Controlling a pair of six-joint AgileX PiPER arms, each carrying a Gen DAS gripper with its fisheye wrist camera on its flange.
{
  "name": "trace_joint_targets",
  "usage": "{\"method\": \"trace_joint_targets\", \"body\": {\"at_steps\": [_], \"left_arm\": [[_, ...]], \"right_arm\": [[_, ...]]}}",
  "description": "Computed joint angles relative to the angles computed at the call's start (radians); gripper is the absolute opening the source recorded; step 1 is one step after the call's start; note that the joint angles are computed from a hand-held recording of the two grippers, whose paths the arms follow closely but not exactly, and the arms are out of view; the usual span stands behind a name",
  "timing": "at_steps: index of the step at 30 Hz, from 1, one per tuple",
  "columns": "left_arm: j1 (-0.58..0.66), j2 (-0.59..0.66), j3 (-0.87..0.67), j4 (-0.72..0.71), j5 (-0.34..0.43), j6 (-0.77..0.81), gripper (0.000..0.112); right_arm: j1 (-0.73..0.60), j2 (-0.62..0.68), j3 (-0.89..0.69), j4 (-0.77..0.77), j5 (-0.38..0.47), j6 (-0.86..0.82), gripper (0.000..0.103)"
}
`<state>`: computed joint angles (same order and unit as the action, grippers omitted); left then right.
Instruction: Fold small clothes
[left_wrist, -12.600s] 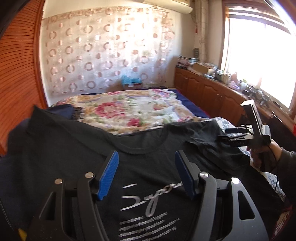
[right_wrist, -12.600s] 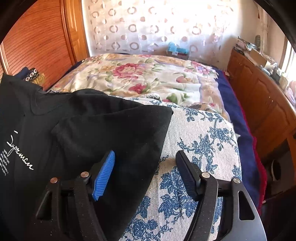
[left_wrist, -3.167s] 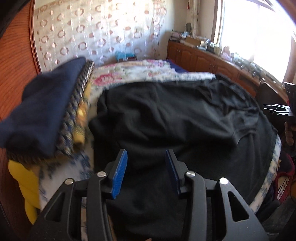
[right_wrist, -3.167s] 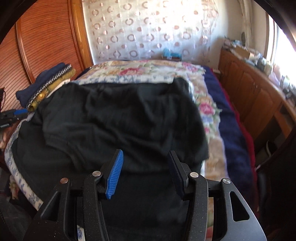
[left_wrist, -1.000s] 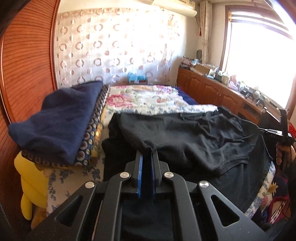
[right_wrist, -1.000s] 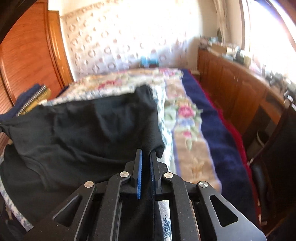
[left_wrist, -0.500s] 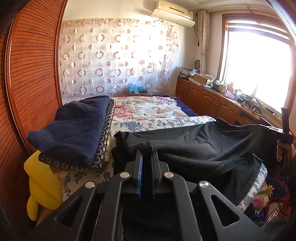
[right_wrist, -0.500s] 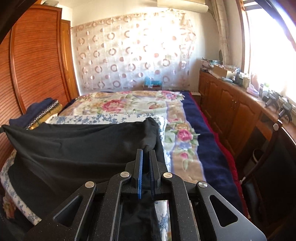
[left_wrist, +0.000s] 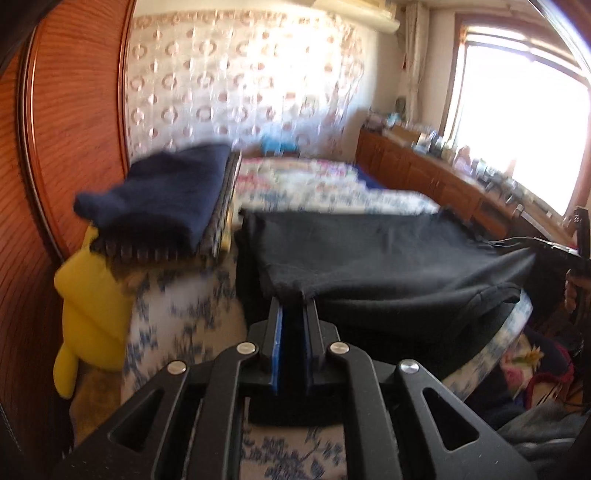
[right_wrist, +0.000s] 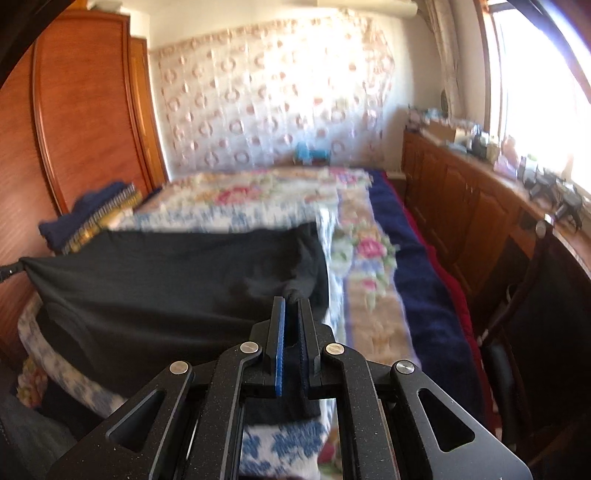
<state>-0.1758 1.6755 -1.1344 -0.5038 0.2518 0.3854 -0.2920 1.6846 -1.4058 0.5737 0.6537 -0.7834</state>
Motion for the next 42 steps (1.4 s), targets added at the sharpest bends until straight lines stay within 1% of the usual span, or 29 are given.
{"method": "trace_joint_targets", "body": {"at_steps": [2, 3, 5, 6, 7, 8, 10, 11, 13, 14, 15, 16, 18, 20, 22, 25, 29, 35, 36, 42], "left_arm": [[-0.002, 0.029, 0.014, -0.013, 0.001, 0.016, 0.013], [-0.004, 0.041, 0.021, -0.007, -0.002, 0.013, 0.016], [-0.01, 0.053, 0.032, 0.028, -0.008, -0.02, 0.021], [-0.013, 0.055, 0.038, 0.049, -0.012, -0.039, 0.024], [-0.016, 0.051, 0.049, 0.059, -0.019, -0.049, 0.025], [-0.016, 0.047, 0.056, 0.053, -0.024, -0.043, 0.028], [-0.008, 0.034, 0.071, -0.015, -0.028, 0.02, 0.034], [-0.005, 0.027, 0.078, -0.031, -0.028, 0.034, 0.037], [0.001, 0.004, 0.095, -0.057, -0.031, 0.053, 0.038], [0.008, -0.006, 0.099, -0.078, -0.027, 0.073, 0.038], [0.016, -0.019, 0.108, -0.125, -0.025, 0.118, 0.039], [0.024, -0.029, 0.116, -0.178, -0.024, 0.168, 0.039], [0.031, -0.038, 0.117, -0.198, -0.018, 0.183, 0.04], [0.027, -0.028, 0.099, -0.121, -0.014, 0.11, 0.041], [0.013, -0.004, 0.07, 0.023, -0.01, -0.035, 0.041], [-0.001, 0.025, 0.041, 0.099, -0.003, -0.112, 0.041], [-0.013, 0.064, 0.009, 0.228, 0.002, -0.236, 0.042], [-0.006, 0.118, -0.036, 0.275, 0.02, -0.287, 0.043], [-0.006, 0.127, -0.044, 0.295, 0.027, -0.316, 0.043], [0.005, 0.187, -0.083, 0.283, 0.045, -0.333, 0.043]], "right_arm": [[0.011, 0.023, 0.028, -0.046, -0.023, 0.031, 0.005], [0.021, 0.034, 0.047, -0.088, -0.046, 0.063, 0.008], [0.03, 0.054, 0.064, -0.134, -0.073, 0.104, 0.008], [0.026, 0.053, 0.075, -0.128, -0.074, 0.097, 0.011], [0.029, 0.054, 0.079, -0.135, -0.077, 0.107, 0.015], [0.032, 0.055, 0.08, -0.143, -0.081, 0.115, 0.018], [0.038, 0.051, 0.083, -0.138, -0.092, 0.11, 0.026], [0.041, 0.047, 0.087, -0.133, -0.098, 0.104, 0.028], [0.051, 0.033, 0.098, -0.131, -0.114, 0.1, 0.037], [0.058, 0.026, 0.101, -0.124, -0.121, 0.094, 0.043], [0.07, 0.018, 0.108, -0.123, -0.126, 0.096, 0.047], [0.077, 0.015, 0.107, -0.116, -0.127, 0.088, 0.049], [0.093, 0.007, 0.114, -0.109, -0.133, 0.075, 0.052], [0.114, 0.002, 0.118, -0.083, -0.132, 0.047, 0.053], [0.135, 0.002, 0.12, -0.05, -0.129, 0.02, 0.054], [0.174, 0.01, 0.12, 0.001, -0.12, -0.023, 0.059], [0.237, 0.038, 0.11, 0.003, -0.112, -0.029, 0.064], [0.32, 0.085, 0.102, -0.012, -0.121, -0.018, 0.066], [0.331, 0.094, 0.099, -0.017, -0.124, -0.012, 0.066], [0.367, 0.137, 0.088, -0.033, -0.122, 0.003, 0.066]]}}
